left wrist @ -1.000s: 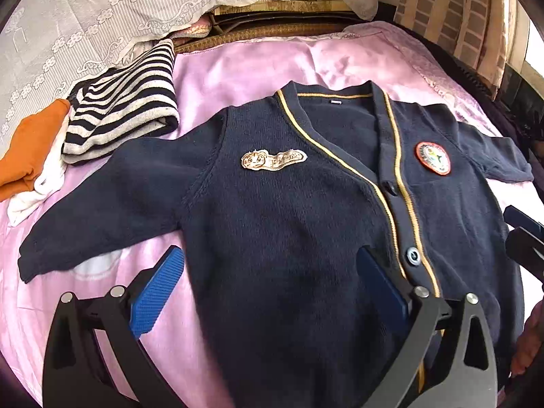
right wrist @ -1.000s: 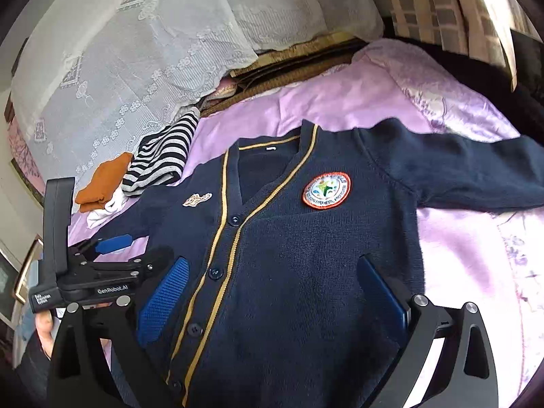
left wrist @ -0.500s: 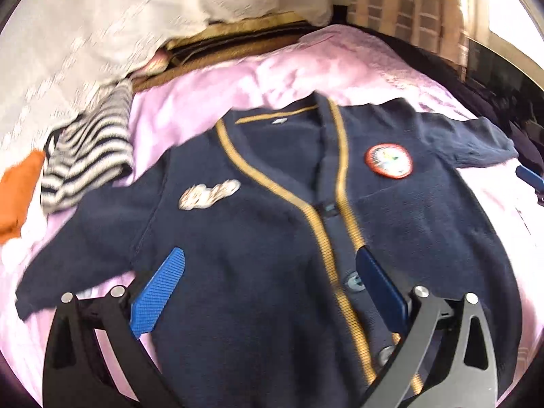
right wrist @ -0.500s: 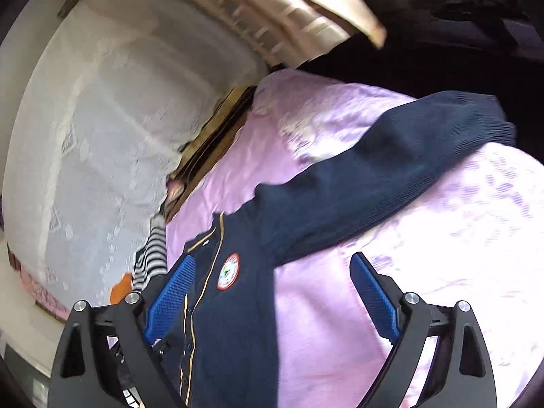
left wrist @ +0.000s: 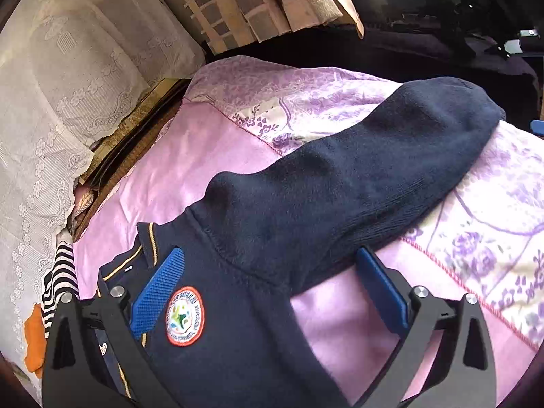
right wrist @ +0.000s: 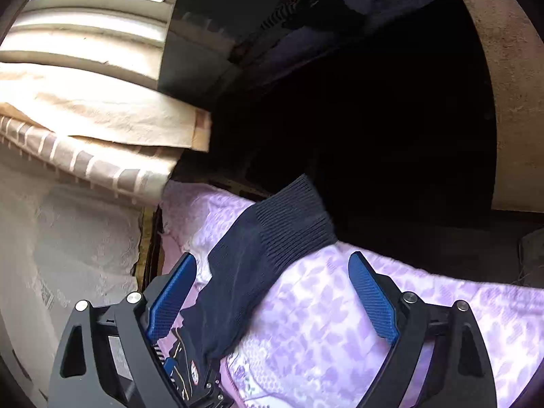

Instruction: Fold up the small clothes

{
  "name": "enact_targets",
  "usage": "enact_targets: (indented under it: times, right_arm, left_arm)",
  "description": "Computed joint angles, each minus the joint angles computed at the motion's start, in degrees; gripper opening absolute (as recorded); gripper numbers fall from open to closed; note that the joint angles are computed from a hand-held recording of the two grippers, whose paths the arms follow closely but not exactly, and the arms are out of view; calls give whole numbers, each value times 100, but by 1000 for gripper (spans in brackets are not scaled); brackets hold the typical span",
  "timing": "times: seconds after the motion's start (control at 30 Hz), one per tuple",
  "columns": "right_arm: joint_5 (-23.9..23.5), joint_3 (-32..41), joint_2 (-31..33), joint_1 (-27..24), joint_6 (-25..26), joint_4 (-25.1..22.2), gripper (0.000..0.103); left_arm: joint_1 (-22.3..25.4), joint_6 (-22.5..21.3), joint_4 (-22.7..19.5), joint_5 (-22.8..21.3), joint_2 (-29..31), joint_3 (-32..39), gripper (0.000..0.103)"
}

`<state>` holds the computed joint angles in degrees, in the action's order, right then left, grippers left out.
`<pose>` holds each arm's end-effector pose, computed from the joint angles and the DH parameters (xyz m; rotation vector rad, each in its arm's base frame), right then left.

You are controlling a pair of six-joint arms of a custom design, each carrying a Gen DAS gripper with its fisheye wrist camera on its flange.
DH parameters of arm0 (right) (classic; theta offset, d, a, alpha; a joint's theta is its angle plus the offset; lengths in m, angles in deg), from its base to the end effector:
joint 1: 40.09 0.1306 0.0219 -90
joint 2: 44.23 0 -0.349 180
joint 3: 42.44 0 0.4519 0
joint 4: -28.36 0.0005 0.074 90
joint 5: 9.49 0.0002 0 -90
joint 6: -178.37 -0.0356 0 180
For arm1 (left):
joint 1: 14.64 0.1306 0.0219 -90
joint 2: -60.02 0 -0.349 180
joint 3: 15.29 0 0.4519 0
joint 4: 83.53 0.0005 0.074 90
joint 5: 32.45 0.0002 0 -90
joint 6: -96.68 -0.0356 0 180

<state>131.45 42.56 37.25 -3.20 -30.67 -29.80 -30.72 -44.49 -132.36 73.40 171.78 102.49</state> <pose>0.3983 0.2638 0.4247 1.6350 1.3862 0.4502 0.6505 -0.1982 0.4284 1.3774 1.8210 -0.0024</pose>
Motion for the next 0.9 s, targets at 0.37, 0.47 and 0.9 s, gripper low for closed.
enact_targets:
  times: [0.37, 0.47, 0.9]
  right_arm:
    - [-1212, -1091, -418, -757, 896, 2217, 21]
    - [-608, -775, -271, -601, 1284, 2050, 14]
    - [138, 1743, 981, -357, 2617, -31, 8]
  left_arm:
    - [-10, -67, 176, 397, -143, -310, 85]
    - [10, -100, 17, 509, -105, -228, 76]
    - [82, -155, -889, 893, 176, 291, 49]
